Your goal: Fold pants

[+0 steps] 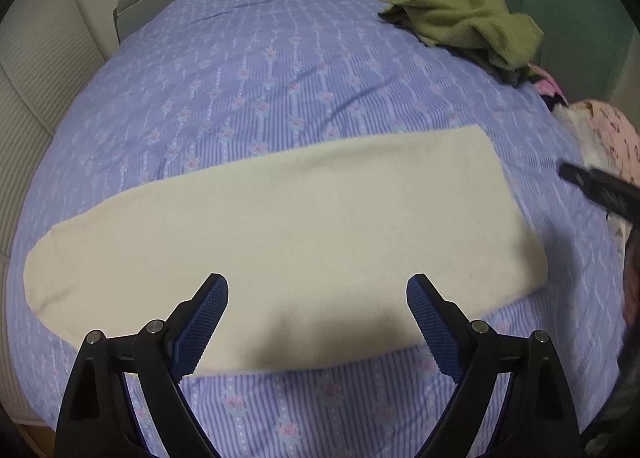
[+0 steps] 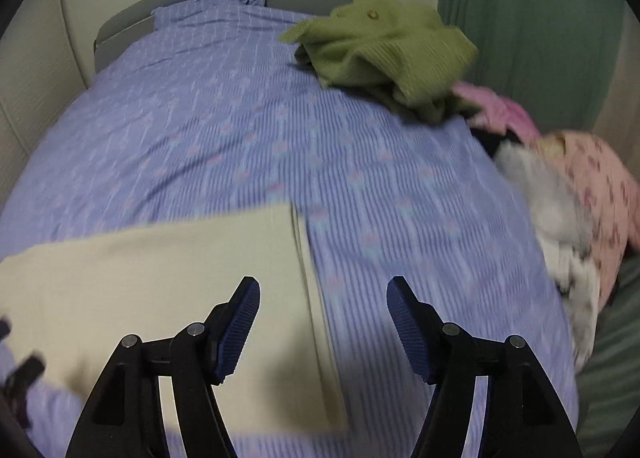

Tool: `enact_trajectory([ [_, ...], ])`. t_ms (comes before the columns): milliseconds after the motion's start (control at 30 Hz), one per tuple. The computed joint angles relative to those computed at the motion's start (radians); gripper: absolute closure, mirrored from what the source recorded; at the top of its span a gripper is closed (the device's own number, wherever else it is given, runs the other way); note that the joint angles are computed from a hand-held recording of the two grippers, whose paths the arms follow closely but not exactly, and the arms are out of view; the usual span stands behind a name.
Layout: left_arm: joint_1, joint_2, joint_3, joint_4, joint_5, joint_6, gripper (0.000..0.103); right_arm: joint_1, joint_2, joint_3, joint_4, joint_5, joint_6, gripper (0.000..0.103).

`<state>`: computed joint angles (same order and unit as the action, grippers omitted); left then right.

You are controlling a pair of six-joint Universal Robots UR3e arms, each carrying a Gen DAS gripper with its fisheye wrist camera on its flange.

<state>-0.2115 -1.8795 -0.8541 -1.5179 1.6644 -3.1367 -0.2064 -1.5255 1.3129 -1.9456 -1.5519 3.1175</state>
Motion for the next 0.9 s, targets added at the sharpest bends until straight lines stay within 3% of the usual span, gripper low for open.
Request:
enact_trajectory([
  [133, -0.033, 0.025, -0.058, -0.012, -0.008, -0.001, 0.011, -0.075, -0.206, 0.221, 0.066, 0.065, -0.041, 0.039],
  [167, -0.038, 0.028, -0.065, -0.014, -0.011, -0.001, 0.011, -0.095, -0.243, 0.266, 0.092, 0.089, -0.035, 0.043],
  [333, -0.064, 0.045, -0.105, -0.009, -0.011, -0.008, 0.011, -0.131, -0.318, 0.41, 0.092, 0.174, -0.025, 0.049],
  [500, -0.085, 0.034, -0.101, -0.01, 0.005, -0.018, 0.011, -0.148, -0.295, 0.465, 0.049, 0.225, 0.017, 0.057],
  [867, -0.113, 0.021, -0.067, -0.028, 0.003, -0.03, 0.011, -0.197, -0.21, 0.513, 0.012, 0.313, 0.072, 0.057],
  [900, -0.115, 0.022, -0.067, -0.029, 0.005, -0.032, 0.011, -0.206, -0.211, 0.522, 0.006, 0.326, 0.077, 0.064],
])
